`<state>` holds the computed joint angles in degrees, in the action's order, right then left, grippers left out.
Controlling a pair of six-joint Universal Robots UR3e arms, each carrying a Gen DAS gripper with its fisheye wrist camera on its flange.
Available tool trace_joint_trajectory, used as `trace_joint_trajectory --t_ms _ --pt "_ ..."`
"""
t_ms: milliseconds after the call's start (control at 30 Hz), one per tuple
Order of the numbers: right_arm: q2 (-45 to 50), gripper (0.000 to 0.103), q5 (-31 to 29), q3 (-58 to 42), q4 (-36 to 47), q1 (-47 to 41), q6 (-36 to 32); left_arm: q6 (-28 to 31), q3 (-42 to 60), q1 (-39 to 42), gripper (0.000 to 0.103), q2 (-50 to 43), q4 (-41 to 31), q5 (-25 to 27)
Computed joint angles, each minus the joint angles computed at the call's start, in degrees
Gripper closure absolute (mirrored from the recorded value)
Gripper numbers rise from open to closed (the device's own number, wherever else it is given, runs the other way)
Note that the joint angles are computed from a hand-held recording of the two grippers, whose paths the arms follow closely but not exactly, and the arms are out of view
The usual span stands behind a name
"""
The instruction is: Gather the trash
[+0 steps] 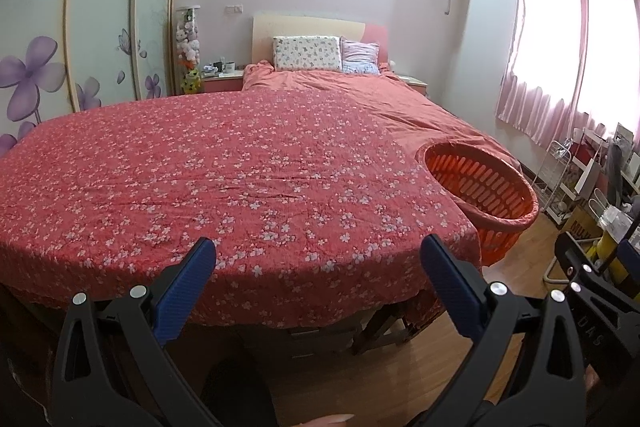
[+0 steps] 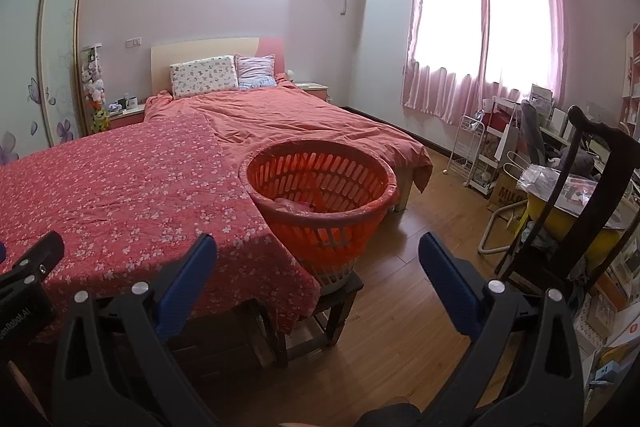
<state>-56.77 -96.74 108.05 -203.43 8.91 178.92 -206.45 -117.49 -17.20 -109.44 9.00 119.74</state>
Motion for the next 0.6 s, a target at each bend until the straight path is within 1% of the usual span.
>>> trace_joint_trajectory --t_ms 600 --pt "0.1 0.004 0.2 -0.5 0.1 -0.1 -0.1 0.7 0.9 -0.3 0.002 -0.2 1.1 1.2"
